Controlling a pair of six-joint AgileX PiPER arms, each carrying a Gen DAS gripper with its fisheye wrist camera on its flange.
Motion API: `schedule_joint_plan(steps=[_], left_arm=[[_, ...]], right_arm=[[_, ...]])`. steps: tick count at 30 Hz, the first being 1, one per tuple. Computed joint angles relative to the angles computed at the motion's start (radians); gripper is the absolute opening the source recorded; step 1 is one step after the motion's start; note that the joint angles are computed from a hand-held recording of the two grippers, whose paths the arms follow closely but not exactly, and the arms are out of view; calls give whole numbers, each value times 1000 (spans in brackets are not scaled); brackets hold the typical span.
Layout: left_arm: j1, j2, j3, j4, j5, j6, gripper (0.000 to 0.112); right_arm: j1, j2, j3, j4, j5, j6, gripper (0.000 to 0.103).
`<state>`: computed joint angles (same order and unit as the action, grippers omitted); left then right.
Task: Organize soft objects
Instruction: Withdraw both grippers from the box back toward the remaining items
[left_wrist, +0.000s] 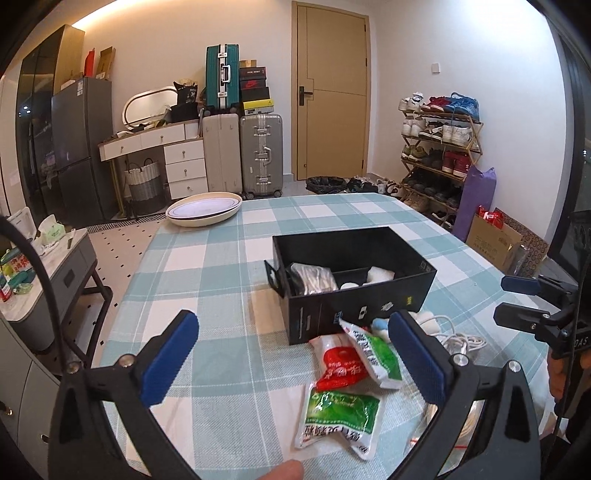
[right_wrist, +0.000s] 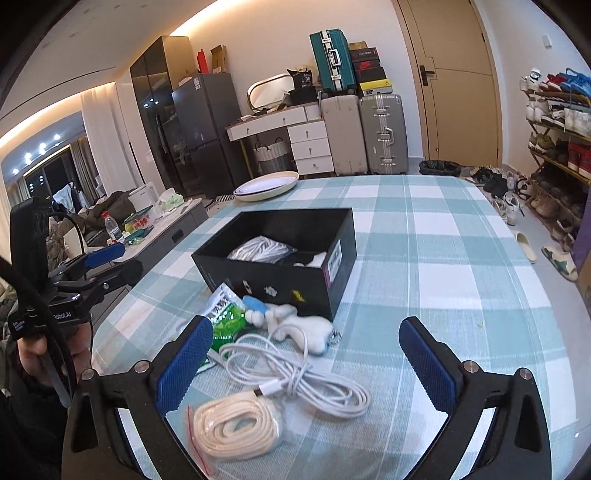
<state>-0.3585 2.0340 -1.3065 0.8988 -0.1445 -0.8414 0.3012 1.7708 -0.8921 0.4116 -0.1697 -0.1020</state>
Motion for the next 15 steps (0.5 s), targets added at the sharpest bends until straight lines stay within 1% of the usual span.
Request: schedule_joint_plan(steps=[1, 2, 4, 5, 8, 9, 10, 11, 13, 15], left_arm=[[1, -1, 10, -34, -3, 33, 103], [2, 1, 15, -30, -5, 27, 103], [7, 1, 27, 53, -13, -60, 103], [8, -1, 34, 52, -15, -59, 103], [0, -3, 57, -70, -10, 86, 103], [-4, 0, 59, -73, -6, 108, 103], [-5, 3, 59, -36, -6, 90, 103], [-8, 6, 56, 29, -1, 39, 103], [-12, 13, 54, 82, 0, 2, 103], [-18, 22, 46, 201, 7, -105, 103]], right_arm=[[3, 0, 7, 22, -1, -16, 102], [5, -1, 16, 19, -6, -9, 102], [1, -2, 27, -38, -5, 52, 102], [-2, -1, 26, -77, 3, 88, 102], [1, 2, 24, -49, 5, 58, 102], [1, 4, 25, -63, 4, 72, 102], [2, 5, 24, -69, 5, 77, 102], [3, 8, 24, -68, 4, 78, 102], [4, 17, 22, -89, 4, 103, 102], [5, 28, 15, -90, 8, 107, 102]])
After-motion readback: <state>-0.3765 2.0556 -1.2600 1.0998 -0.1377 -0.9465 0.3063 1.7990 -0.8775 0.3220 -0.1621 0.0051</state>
